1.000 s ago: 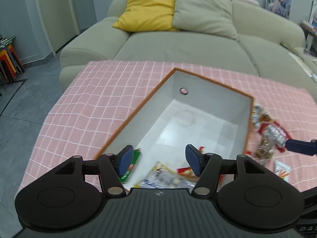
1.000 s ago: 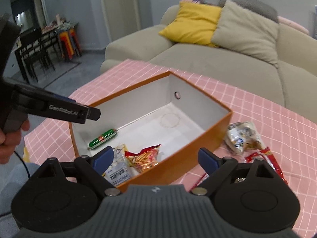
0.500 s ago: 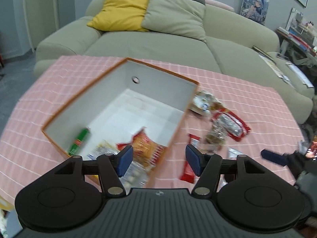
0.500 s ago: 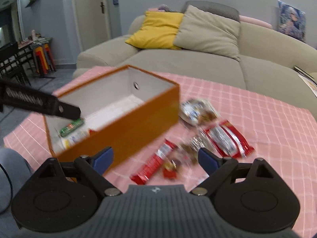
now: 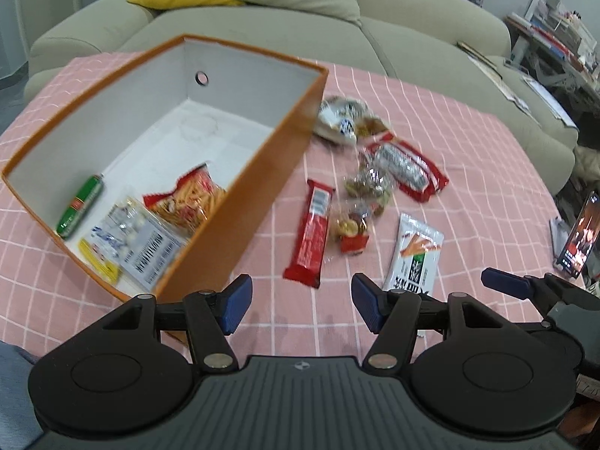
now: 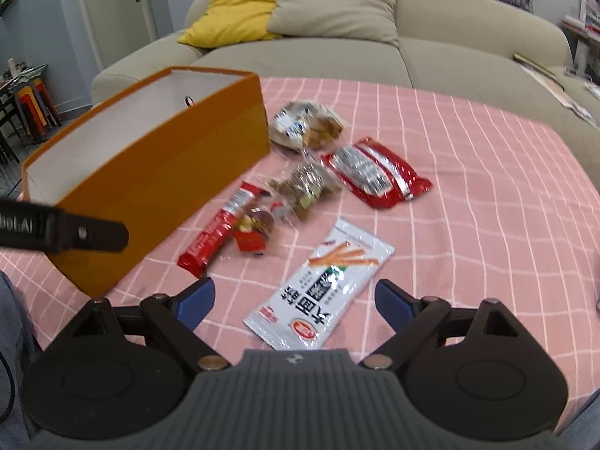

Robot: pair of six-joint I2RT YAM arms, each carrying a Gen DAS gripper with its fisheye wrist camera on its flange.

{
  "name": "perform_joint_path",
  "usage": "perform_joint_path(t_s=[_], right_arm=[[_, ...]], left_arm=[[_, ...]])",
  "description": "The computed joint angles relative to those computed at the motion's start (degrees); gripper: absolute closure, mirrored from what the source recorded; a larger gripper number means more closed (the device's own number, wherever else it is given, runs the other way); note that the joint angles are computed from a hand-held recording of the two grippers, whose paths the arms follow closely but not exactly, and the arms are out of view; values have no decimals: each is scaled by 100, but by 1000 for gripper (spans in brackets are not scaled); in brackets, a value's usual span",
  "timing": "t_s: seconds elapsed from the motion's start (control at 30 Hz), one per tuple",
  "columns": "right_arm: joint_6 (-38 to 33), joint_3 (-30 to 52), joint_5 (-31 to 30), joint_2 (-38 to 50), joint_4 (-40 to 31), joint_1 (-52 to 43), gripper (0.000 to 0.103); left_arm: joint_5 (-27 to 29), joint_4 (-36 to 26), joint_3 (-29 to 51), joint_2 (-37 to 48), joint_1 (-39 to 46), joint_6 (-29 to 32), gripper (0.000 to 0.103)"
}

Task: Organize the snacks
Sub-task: 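Move both tools back toward the snacks beside the box, then grasp the red chocolate bar with the left tool while the right approaches the white breadstick packet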

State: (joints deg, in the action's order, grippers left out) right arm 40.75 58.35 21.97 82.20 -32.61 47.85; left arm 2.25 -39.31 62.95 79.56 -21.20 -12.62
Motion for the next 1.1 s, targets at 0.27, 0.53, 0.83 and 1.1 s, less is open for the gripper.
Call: perform_joint_path(t_s=[0.27,0.53,0.83,1.1], right_arm=[[-272,131,-321,504,217,-181,14],[2,676,-389,1288,15,-628,14],[64,1114,-584,1909,-184,-862,15],[-502,842,-479,1724,-87,-866,28]], left_arm=[[48,224,-22,337,-10,-51,31],[-61,459,54,763,-117,130,33],[-236,793,185,1340,-326,519,34],[-248,1093,445,1976,-353,672,38]])
